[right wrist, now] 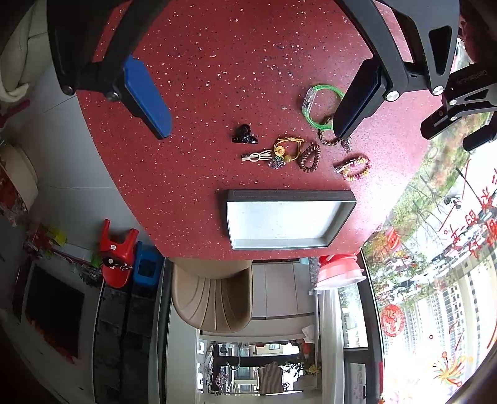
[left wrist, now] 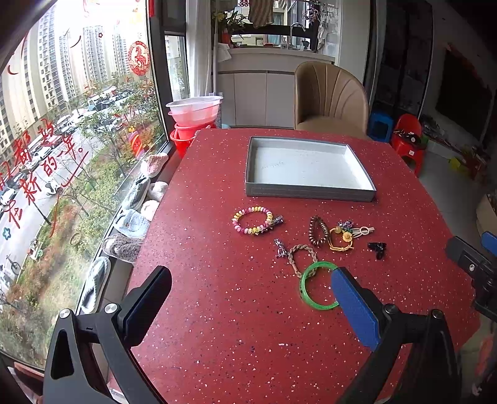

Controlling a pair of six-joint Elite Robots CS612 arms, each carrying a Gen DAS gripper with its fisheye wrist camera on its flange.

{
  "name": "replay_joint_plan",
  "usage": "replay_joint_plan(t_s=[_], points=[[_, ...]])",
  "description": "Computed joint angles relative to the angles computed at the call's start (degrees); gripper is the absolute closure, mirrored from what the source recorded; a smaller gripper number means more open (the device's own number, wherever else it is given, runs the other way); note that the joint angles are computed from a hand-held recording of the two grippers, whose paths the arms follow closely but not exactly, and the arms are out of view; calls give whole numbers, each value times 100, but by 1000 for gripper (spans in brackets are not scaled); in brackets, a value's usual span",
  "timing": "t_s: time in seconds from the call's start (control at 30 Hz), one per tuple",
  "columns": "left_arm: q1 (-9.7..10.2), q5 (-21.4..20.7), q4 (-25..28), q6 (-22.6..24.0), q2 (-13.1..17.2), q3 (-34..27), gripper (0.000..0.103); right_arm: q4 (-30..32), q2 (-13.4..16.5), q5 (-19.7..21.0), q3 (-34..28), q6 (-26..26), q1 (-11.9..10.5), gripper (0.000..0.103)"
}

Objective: Organize jewelry

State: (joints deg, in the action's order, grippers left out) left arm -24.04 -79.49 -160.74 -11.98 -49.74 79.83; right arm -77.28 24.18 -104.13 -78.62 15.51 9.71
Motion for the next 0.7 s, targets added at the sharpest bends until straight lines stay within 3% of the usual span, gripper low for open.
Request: replay_joint_plan(t_s=[0.7], points=[[2, -33, -12, 86, -7, 10, 0, -11, 7, -30, 15, 49, 13, 0]])
